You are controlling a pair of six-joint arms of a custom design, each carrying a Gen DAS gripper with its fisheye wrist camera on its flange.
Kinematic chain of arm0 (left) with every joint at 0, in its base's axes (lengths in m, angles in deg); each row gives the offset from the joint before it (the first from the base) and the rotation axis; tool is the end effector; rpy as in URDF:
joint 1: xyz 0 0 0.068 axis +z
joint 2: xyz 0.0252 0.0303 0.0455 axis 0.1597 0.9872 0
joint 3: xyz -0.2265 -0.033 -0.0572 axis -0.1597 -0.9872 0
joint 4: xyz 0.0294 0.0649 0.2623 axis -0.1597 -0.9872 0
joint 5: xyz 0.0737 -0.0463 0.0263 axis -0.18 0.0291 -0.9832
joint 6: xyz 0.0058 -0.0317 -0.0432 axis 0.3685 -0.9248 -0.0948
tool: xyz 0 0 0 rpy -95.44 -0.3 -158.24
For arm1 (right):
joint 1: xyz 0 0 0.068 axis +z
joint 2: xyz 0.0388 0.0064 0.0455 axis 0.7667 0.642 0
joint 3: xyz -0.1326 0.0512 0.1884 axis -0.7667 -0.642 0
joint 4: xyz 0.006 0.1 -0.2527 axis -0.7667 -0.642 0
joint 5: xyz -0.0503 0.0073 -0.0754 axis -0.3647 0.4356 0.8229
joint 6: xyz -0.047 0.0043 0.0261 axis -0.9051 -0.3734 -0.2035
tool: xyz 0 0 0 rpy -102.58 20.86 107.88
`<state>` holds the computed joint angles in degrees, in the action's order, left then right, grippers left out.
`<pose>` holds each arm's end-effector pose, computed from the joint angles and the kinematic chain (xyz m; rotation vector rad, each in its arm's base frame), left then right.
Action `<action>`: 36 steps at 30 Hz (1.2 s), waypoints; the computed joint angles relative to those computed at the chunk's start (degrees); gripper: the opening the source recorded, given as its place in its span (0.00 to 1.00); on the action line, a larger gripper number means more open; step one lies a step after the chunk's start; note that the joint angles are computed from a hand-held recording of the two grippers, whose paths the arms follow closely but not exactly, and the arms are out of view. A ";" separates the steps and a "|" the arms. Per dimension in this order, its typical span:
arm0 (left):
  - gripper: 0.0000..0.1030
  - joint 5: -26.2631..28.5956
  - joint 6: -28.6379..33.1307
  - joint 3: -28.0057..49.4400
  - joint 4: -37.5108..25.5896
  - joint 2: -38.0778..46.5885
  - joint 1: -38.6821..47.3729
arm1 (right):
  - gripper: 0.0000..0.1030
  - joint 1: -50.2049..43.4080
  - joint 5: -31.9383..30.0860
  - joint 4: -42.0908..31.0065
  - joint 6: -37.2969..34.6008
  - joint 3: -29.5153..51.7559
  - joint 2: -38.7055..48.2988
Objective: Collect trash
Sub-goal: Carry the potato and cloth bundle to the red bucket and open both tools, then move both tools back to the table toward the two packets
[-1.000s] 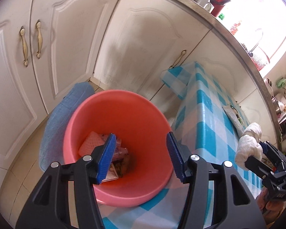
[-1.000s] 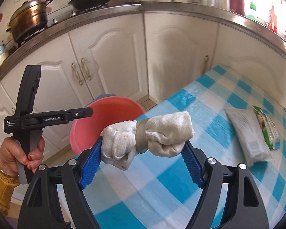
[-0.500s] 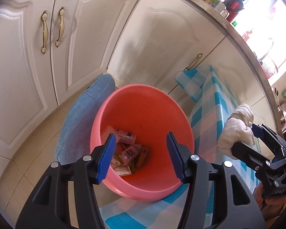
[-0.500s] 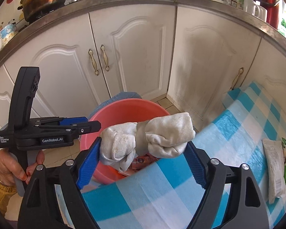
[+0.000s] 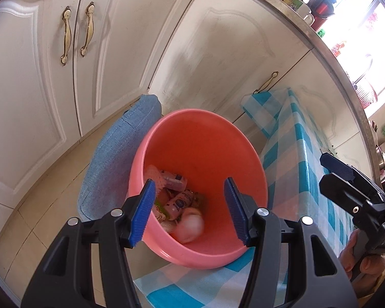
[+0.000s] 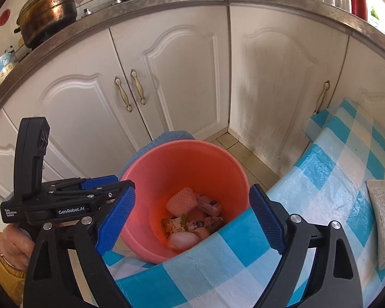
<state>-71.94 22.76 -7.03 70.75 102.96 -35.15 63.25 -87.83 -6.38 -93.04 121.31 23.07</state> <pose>0.2371 -0.2203 0.1490 -0.4113 2.4460 -0.5303 0.2934 0.0805 0.2131 -0.7236 2.3697 0.4007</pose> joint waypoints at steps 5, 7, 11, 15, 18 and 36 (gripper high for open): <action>0.71 -0.89 -0.88 1.72 -1.38 1.48 -0.68 | 0.87 -2.90 -1.07 -0.20 1.07 -1.50 -2.76; 0.74 -0.88 -1.01 2.29 -1.68 1.90 -0.88 | 0.87 -4.29 -1.62 -0.31 1.10 -2.40 -3.90; 0.80 -2.24 -1.02 4.75 -3.94 3.15 -1.65 | 0.88 -6.75 -2.45 -0.86 0.79 -3.89 -5.42; 0.82 -4.26 -0.63 8.57 -7.73 4.99 -2.90 | 0.88 -8.95 -3.39 -1.55 0.29 -5.05 -6.55; 0.84 -6.24 -0.20 12.72 -11.94 6.96 -3.95 | 0.88 -10.45 -4.26 -2.30 -0.07 -5.60 -7.23; 0.90 -15.39 2.72 29.99 -27.15 15.10 -9.82 | 0.89 -21.16 -8.78 -8.74 -4.21 -8.53 -13.97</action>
<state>-87.32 25.47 22.96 43.59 118.06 -44.97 42.09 -96.61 -15.12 -97.25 112.78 9.10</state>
